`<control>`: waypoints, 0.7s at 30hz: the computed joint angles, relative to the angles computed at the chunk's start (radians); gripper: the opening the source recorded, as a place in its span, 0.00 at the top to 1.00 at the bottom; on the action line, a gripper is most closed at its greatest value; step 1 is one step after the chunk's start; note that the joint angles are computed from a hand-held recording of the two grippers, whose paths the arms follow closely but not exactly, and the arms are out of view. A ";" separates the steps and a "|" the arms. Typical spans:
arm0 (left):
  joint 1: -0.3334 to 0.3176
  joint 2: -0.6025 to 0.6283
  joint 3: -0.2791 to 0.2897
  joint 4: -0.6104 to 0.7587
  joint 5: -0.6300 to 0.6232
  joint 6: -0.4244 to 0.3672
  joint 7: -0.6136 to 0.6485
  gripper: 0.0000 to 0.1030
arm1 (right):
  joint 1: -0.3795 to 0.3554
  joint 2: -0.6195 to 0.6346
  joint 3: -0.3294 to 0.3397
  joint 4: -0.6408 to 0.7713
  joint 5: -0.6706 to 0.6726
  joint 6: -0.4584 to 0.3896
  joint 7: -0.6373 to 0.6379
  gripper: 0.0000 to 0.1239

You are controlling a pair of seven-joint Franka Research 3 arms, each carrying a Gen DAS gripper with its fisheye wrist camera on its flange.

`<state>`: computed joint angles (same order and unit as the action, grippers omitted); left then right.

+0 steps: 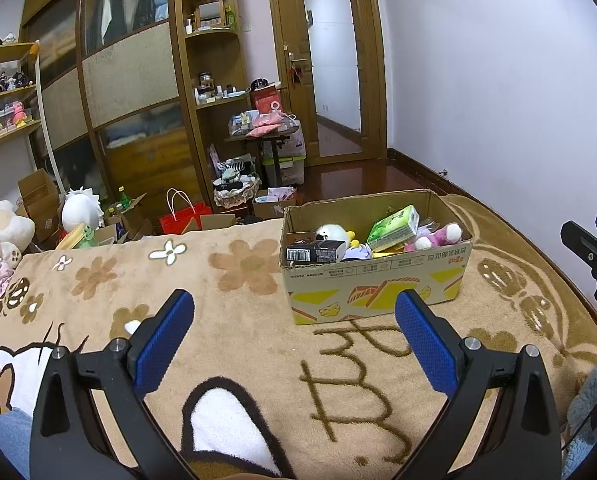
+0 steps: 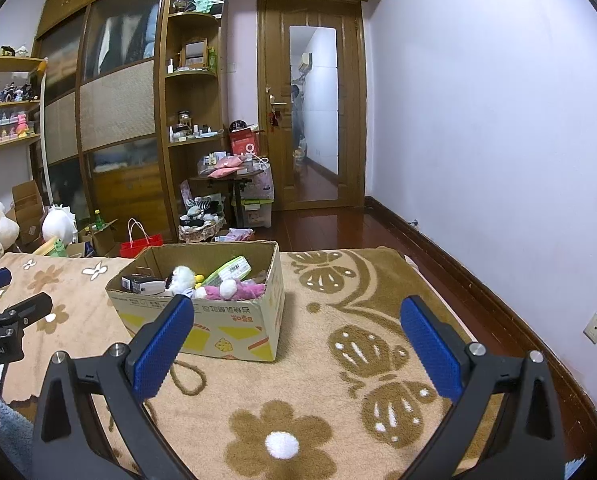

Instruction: Organize soft objects

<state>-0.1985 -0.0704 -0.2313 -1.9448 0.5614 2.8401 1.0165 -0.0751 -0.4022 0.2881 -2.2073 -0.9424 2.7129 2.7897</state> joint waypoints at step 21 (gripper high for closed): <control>-0.002 0.002 0.000 0.004 0.005 -0.006 -0.002 0.03 | -0.003 -0.009 0.005 -0.018 -0.005 0.002 0.018 0.17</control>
<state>-0.2007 -0.0682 -0.2312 -1.9406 0.5660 2.8343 1.0149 -0.0780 -0.4115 0.2929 -2.2256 -0.9471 2.7147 2.8081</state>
